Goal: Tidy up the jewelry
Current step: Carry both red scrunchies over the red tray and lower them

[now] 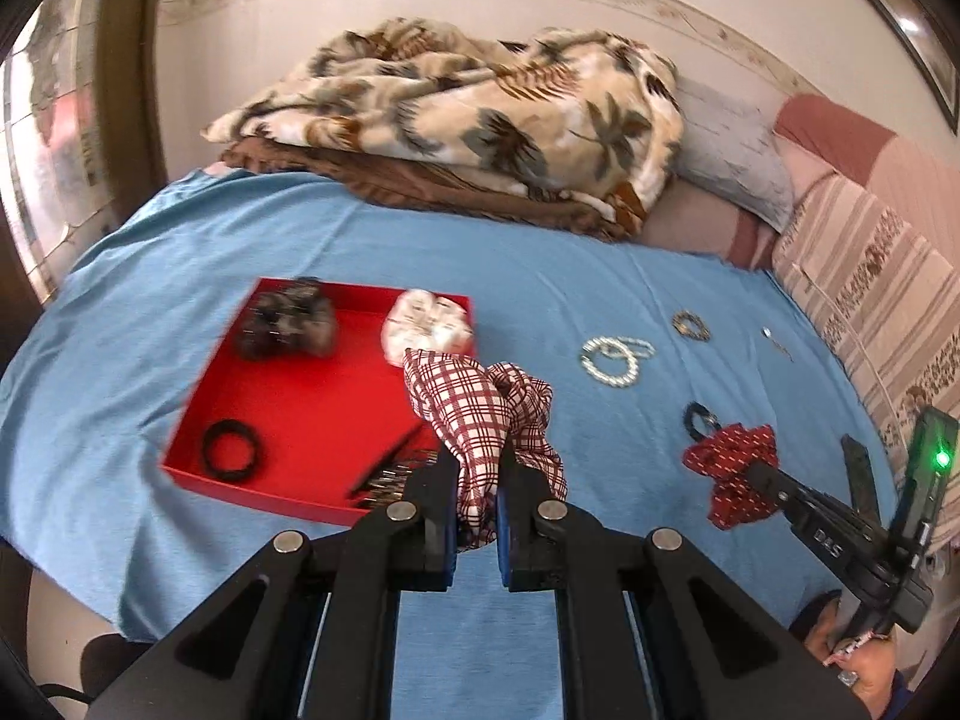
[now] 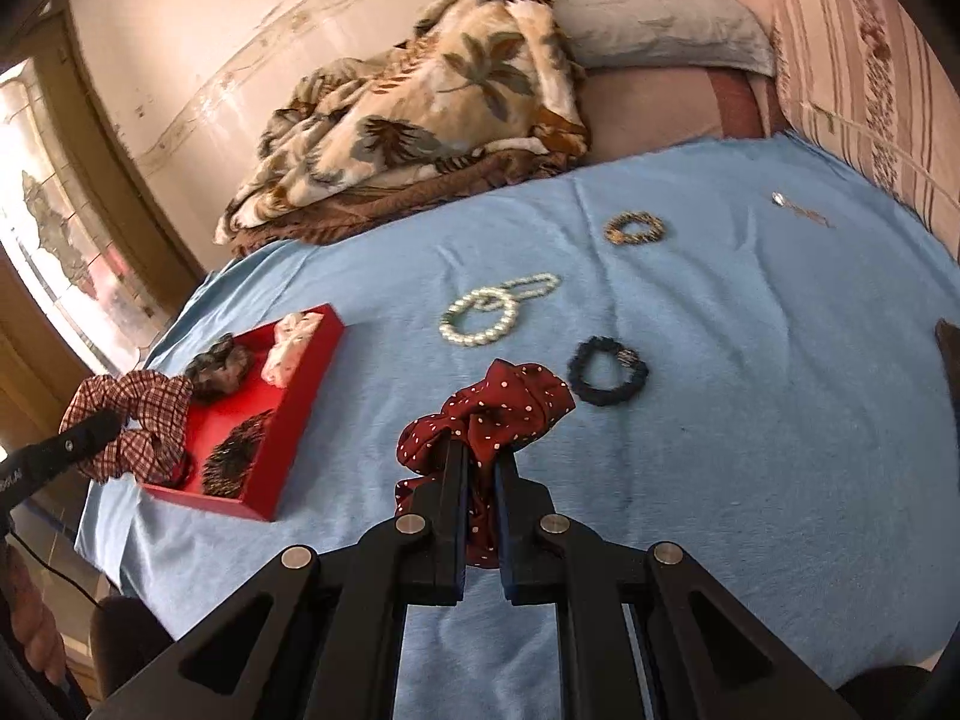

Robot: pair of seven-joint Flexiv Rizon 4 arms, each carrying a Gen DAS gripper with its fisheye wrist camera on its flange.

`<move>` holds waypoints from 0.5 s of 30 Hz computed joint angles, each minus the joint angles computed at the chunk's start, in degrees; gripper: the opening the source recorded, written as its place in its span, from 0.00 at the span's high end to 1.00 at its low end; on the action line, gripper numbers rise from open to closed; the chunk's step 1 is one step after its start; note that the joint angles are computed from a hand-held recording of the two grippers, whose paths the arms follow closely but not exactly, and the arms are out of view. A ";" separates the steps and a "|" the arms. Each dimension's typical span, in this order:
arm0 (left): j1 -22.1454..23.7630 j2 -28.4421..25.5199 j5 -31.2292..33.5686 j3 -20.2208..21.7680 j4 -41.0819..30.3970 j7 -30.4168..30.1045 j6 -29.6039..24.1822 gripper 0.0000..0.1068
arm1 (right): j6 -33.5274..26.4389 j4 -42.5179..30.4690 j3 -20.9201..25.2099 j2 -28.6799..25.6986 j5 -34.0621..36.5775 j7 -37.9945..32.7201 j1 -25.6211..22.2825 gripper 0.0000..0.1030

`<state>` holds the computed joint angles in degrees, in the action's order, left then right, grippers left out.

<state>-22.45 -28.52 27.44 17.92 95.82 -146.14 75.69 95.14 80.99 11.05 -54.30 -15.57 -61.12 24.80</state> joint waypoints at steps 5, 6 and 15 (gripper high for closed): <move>2.07 1.78 0.54 1.53 3.14 -1.47 2.88 0.91 | 0.63 2.17 -2.66 2.44 -0.10 0.16 2.35 0.91; 2.70 1.90 0.37 1.66 3.68 -1.36 3.57 0.91 | 0.35 2.25 -2.98 2.69 -0.17 0.28 2.69 0.91; 15.91 1.01 -11.10 -3.23 10.97 7.06 12.99 0.91 | -5.63 -3.11 -1.01 1.36 -2.31 -2.14 3.72 0.91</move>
